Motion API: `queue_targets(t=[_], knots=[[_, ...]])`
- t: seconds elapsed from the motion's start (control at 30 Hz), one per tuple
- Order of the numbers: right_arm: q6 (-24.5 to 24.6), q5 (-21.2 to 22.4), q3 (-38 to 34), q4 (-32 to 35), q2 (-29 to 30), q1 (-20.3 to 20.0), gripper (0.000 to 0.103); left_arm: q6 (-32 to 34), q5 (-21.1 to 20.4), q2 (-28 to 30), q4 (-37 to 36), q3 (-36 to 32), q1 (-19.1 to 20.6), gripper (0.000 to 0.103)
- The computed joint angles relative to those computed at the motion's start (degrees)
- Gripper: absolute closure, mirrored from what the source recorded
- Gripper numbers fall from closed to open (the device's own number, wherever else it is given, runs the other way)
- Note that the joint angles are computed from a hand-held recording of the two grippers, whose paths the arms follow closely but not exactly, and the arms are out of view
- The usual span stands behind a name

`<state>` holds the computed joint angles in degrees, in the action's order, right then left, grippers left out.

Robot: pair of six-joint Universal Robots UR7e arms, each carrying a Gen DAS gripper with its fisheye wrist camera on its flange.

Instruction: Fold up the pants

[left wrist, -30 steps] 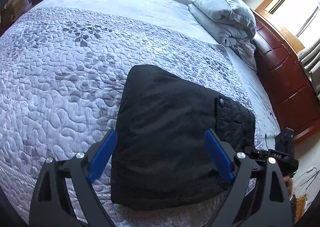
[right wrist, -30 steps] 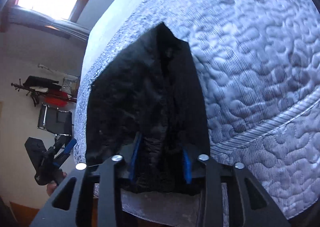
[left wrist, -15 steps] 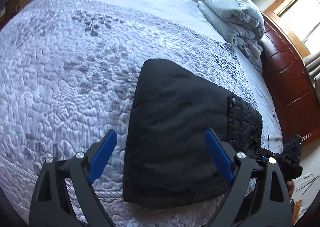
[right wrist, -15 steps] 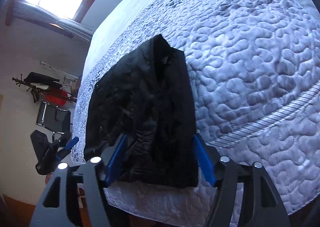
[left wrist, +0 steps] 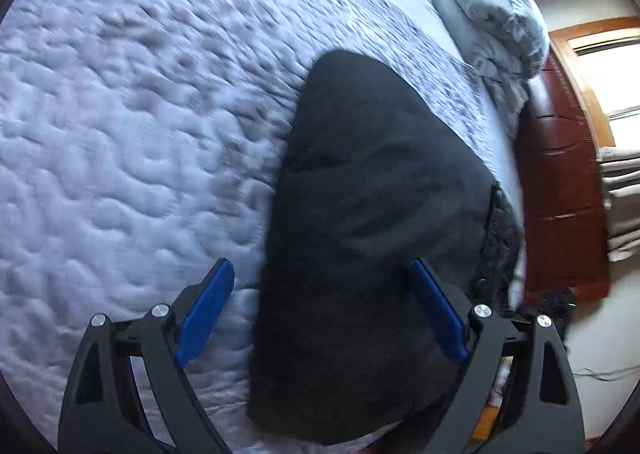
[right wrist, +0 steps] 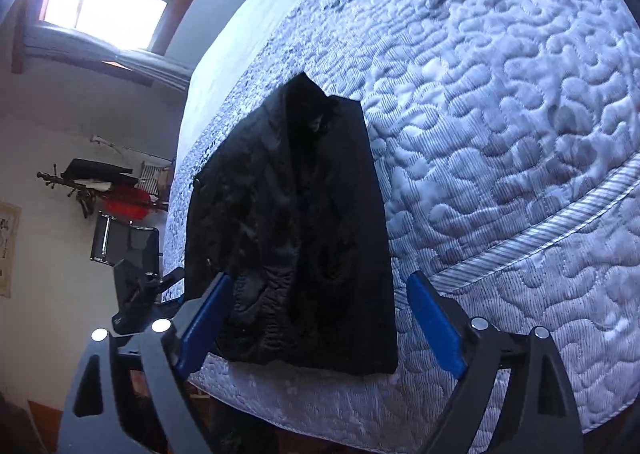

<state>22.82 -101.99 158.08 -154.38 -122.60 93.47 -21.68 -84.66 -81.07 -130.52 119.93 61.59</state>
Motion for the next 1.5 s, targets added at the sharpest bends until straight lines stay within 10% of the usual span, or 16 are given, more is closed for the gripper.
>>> queue_targets(t=[0.5,0.73,0.93,1.2,1.5], knots=[[-9.3,10.7,0.7,-5.4,9.3,-13.4,0.004,-4.9,-13.0,2.2,-5.5,2.1,4.4,0.007],[-12.2,17.5,1.0,-9.6,14.7,-18.0,0.003,-3.9,-8.9,3.7,-5.0,2.9,1.6,0.003],[-10.9,14.3,-1.4,-13.4,21.4,-12.2,0.013,-5.2,-6.9,3.9,-6.3,2.9,-1.0,0.004],[-7.2,8.2,-4.4,-17.3,25.2,-3.4,0.051,-4.3,-7.3,2.2,-8.2,3.3,-0.7,0.045],[-6.2,2.0,-9.9,-20.2,32.5,7.4,0.059,-5.6,-9.3,-0.6,-15.5,6.0,1.2,0.066]])
